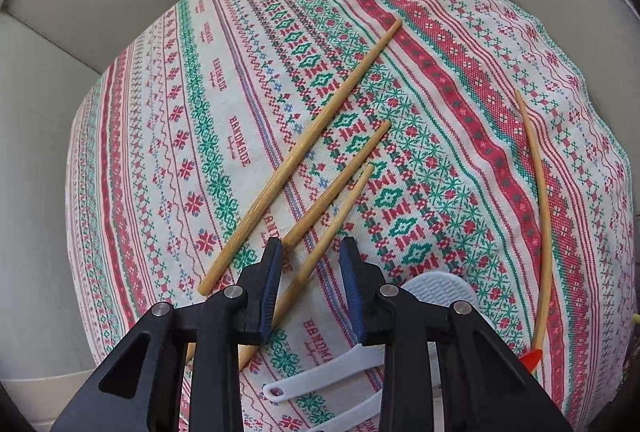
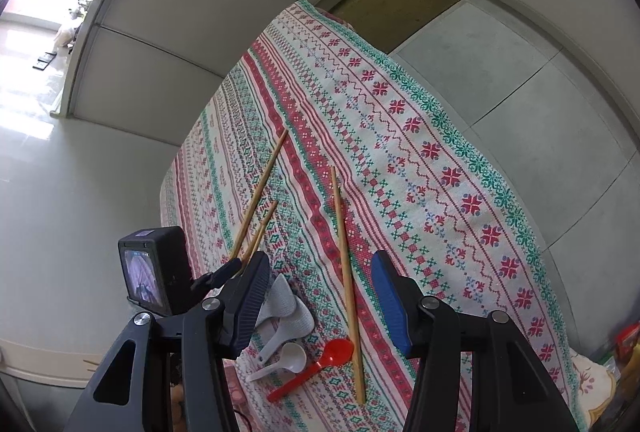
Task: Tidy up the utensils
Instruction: 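Move the left gripper back to the chopsticks and grasp one, then grasp another chopstick with the right gripper while the left gripper lifts its chopstick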
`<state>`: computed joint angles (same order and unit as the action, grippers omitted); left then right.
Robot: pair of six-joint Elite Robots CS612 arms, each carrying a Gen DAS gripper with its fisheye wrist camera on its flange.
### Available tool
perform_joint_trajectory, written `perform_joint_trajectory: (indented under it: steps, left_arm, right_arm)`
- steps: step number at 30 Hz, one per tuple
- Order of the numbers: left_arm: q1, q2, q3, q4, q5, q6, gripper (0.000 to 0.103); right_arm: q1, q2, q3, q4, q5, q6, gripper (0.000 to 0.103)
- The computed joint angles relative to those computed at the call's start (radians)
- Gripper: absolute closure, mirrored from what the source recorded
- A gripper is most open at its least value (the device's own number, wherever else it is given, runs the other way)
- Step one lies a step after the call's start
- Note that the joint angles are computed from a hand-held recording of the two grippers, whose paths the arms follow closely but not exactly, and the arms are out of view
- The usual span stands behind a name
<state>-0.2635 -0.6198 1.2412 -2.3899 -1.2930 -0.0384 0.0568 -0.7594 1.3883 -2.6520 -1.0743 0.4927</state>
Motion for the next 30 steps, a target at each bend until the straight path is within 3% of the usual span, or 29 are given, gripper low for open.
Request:
perform_joint_trajectory:
  steps: [2, 6, 13, 20, 30]
  left_arm:
    - [-0.002, 0.003, -0.006, 0.005, 0.002, 0.017, 0.073]
    - [-0.009, 0.004, -0.006, 0.024, 0.030, 0.041, 0.089]
    - [-0.011, -0.006, 0.011, -0.007, 0.025, 0.029, 0.091]
    - [-0.016, -0.097, 0.128, -0.242, -0.045, 0.016, 0.097]
    - [-0.012, -0.187, 0.259, -0.511, -0.050, -0.054, 0.097]
  right_arm:
    - [0.001, 0.000, -0.001, -0.001, -0.003, -0.003, 0.049]
    - [0.002, 0.002, -0.003, 0.003, -0.015, 0.008, 0.049]
    - [0.003, 0.001, -0.004, -0.003, -0.027, 0.007, 0.049]
    - [0.009, 0.007, -0.015, 0.020, -0.064, -0.023, 0.049]
    - [0.036, 0.049, -0.077, 0.113, -0.116, -0.144, 0.052]
